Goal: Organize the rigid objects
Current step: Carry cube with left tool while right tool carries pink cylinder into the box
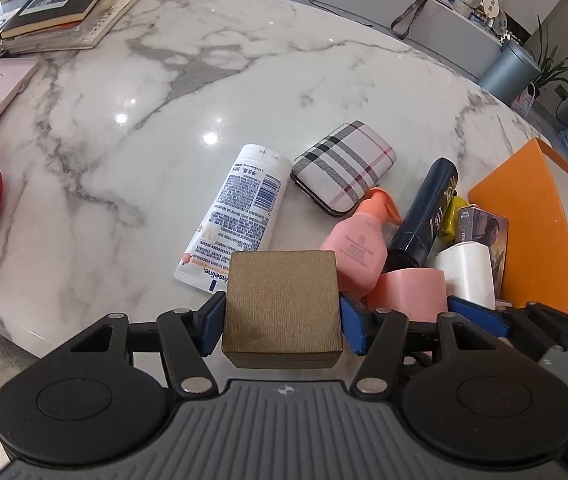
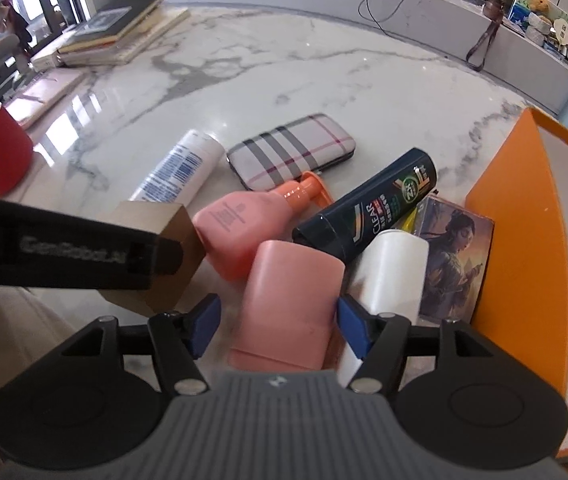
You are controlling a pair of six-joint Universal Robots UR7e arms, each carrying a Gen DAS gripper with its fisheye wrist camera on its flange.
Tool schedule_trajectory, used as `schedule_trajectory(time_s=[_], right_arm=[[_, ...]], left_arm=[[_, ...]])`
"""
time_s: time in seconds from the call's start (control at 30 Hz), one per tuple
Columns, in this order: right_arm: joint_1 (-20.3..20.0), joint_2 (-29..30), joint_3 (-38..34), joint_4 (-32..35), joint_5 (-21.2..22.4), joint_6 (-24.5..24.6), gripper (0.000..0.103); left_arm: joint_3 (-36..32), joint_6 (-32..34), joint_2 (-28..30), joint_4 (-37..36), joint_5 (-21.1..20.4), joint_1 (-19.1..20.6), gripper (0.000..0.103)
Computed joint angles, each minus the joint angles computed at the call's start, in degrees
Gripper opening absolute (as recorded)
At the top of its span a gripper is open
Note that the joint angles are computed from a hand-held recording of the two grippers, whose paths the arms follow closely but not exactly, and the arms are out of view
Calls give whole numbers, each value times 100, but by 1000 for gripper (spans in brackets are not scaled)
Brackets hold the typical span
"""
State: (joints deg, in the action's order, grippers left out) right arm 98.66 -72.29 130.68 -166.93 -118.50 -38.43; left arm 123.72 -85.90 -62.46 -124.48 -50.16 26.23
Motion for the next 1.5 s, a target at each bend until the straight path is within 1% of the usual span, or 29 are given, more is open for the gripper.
schedule_trajectory(time_s=[0.03,0.07,0.2,0.3,0.43,0.6,0.73,0.83,0.9,1.0,1.13,1.27,1.4,1.5], right_arm=[[-7,36,15,-104,-16,9,58],[-8,59,30,-200,-40,36,58],[-61,-49,-2,19,102,139,57],[-41,-169,45,39,191,49,57],[-49,-443,108,100,436,-34,57],[-163,-892,167,285,867,-34,57],[-301,-1338,148,504,1319,-50,57],[-403,-1660,86,558,1663,-124,57],[-481,-1829,-9,653,1864,-115,57],[-630,-2034,-203,783,2086,-85,57],[-897,-2201,-504,806,2176,-123,57],[-1219,-2249,-835,904,2103,-187,57],[-1490,-2136,-1178,1063,1899,-320,57],[-1668,-1971,-1409,1178,1697,-439,57]], left_arm=[[13,-9,-9,-11,1,-4,67],[20,-13,-5,-24,10,-10,67],[38,16,-3,-71,15,-6,67],[71,-7,-22,-132,14,-1,67],[89,-114,-32,-137,47,-28,67],[15,-159,-24,54,144,-124,67],[-136,-313,-4,378,303,-310,67],[-341,-283,69,500,404,-482,67],[-546,-118,158,550,488,-561,67],[-952,310,370,398,536,-611,67],[-1484,1113,770,-218,549,-553,67],[-2180,2087,1415,-958,252,-340,67],[-2957,2671,2111,-978,7,-99,67],[-3589,2948,2631,-771,-189,148,67]])
